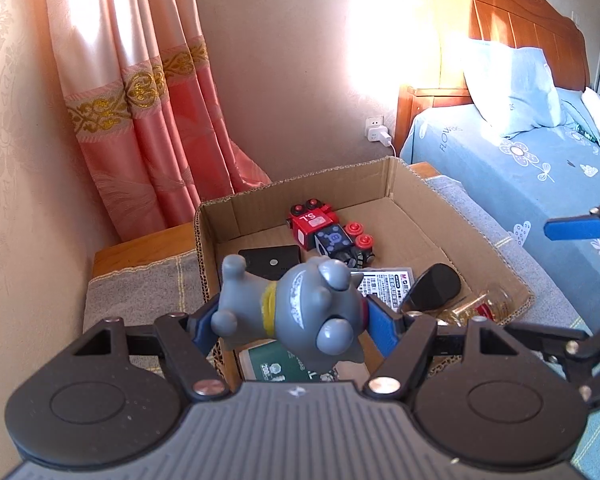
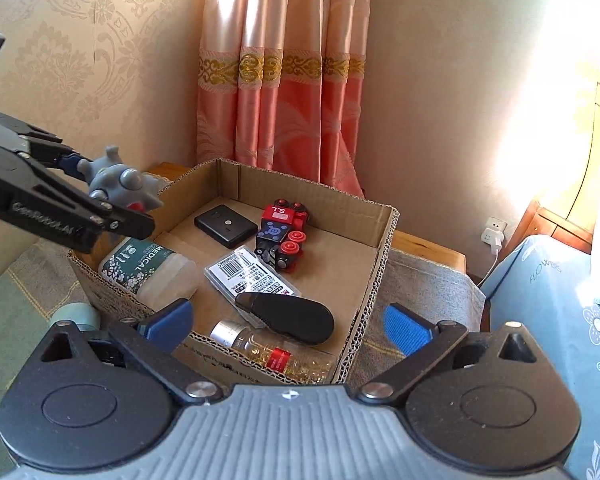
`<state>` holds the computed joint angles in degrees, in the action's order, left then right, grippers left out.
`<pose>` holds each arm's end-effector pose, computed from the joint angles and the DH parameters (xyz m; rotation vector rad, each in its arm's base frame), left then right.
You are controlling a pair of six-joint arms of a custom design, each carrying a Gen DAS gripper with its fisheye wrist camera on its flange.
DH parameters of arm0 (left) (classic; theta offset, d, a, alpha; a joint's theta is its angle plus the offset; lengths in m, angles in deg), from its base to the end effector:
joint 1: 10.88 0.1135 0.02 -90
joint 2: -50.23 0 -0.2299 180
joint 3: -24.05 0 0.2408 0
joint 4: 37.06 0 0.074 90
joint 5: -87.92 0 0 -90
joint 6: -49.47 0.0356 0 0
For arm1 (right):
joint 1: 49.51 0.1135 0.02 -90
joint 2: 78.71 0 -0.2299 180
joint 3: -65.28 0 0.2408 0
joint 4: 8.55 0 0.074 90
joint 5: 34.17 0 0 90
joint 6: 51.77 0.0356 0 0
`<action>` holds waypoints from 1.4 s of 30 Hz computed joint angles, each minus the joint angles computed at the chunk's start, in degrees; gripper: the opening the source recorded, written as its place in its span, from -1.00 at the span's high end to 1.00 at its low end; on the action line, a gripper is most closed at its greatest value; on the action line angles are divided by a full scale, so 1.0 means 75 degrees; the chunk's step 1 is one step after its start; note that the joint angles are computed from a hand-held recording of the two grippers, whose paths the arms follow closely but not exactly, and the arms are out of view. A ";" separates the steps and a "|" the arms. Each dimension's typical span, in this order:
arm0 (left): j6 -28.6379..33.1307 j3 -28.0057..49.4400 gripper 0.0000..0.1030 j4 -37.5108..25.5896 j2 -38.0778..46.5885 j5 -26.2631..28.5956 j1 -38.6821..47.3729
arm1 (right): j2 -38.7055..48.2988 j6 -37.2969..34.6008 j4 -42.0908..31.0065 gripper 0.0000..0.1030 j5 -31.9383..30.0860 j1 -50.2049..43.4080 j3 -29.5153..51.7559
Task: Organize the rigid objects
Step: 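Carry the elephant toy into the box and open the left gripper while the right drops the tape, then move the left tool to the blue egg case while the right approaches the clear jar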
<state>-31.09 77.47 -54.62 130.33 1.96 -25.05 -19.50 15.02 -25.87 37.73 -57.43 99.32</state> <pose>0.2651 -0.0695 0.1555 0.5136 2.2869 -0.1234 0.1994 -0.0166 0.1357 -0.4584 2.2224 0.0800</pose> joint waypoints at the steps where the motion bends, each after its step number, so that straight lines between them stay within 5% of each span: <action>1: -0.0012 0.0207 -0.41 -0.0002 0.0255 0.0002 -0.0007 | -0.0310 0.0068 -0.0176 -1.00 -0.0035 -0.0042 -0.0091; 9: -0.0375 0.1289 -0.47 0.0302 0.1714 -0.0375 -0.0150 | -0.1284 0.0210 -0.1062 -1.00 -0.0455 -0.0575 -0.0302; 13: -0.0559 0.1062 -0.93 0.0686 0.1593 -0.0750 -0.0253 | -0.1470 0.0178 -0.1295 -1.00 -0.0463 -0.0733 -0.0335; 33: -0.1008 -0.2226 -0.95 -0.1091 -0.3463 -0.1197 -0.0252 | -0.2802 0.0621 -0.2402 -1.00 -0.0254 -0.0512 -0.0782; 38: -0.1581 -0.3431 -0.95 -0.1490 -0.4996 -0.1732 -0.0410 | -0.3086 0.1070 -0.2360 -1.00 0.0162 -0.0007 -0.1150; 42: -0.1696 -0.4175 -0.95 -0.1443 -0.5545 -0.1333 0.0145 | -0.3507 0.1611 -0.2182 -1.00 0.0808 0.0795 -0.1620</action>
<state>-43.81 46.15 -65.44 88.74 -8.04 -23.96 -45.80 27.10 -42.24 43.78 -51.46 87.17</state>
